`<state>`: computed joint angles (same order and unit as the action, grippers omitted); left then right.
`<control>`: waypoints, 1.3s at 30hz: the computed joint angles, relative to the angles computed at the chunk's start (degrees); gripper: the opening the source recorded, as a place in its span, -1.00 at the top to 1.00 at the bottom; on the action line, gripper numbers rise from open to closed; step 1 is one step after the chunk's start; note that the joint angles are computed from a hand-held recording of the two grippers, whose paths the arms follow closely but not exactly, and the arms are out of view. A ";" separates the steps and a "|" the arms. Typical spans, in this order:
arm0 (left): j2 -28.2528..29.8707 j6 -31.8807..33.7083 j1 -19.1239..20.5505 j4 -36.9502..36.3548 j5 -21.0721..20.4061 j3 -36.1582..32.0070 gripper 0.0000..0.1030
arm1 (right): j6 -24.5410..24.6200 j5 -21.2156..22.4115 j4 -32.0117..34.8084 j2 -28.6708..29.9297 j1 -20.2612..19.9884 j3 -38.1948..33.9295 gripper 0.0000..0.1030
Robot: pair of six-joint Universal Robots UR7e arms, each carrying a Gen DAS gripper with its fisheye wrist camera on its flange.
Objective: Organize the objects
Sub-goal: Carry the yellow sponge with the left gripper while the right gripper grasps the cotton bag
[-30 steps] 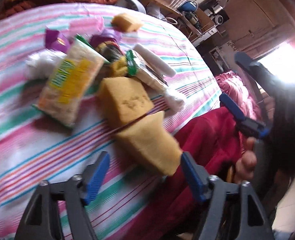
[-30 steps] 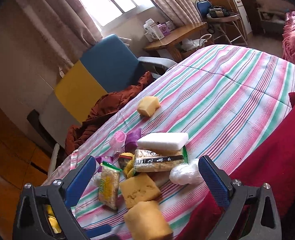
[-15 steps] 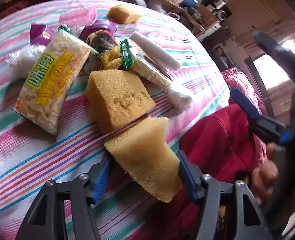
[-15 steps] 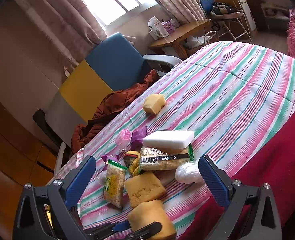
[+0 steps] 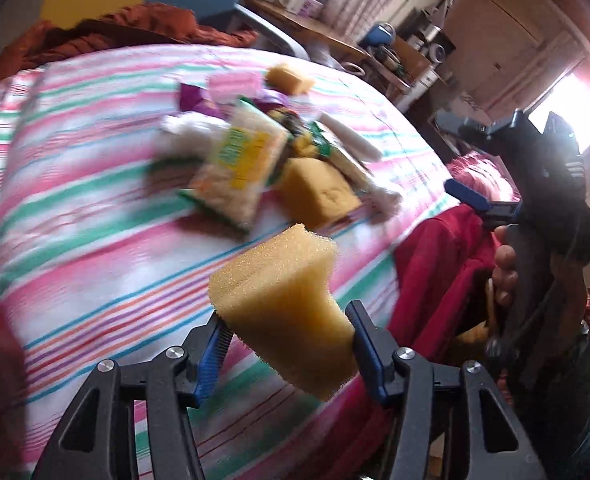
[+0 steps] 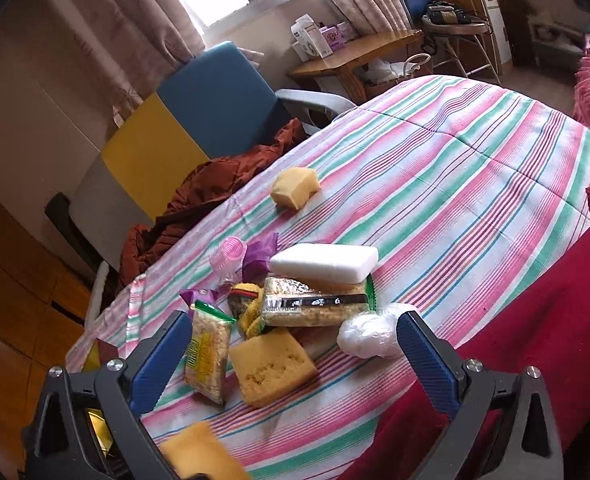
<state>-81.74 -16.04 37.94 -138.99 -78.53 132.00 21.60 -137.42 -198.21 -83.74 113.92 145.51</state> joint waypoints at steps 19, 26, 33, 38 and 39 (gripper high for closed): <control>-10.24 0.66 1.82 3.24 7.24 3.82 -0.13 | 13.66 -2.34 61.94 -5.80 -7.01 -14.05 -0.52; -9.91 -0.02 2.51 2.71 6.96 3.98 -0.13 | 13.77 0.02 66.12 -4.77 -9.82 -16.56 -0.49; -10.07 -0.43 2.86 2.11 6.65 4.37 -0.12 | 12.46 0.50 69.57 -3.53 -11.61 -18.09 -0.12; -10.90 0.08 2.25 1.49 6.57 4.65 -0.11 | 12.35 -1.66 69.60 -4.70 -9.42 -17.40 -0.06; -11.16 0.29 1.93 1.17 6.65 4.79 -0.11 | 12.68 -1.99 69.72 -5.39 -8.72 -17.11 -0.06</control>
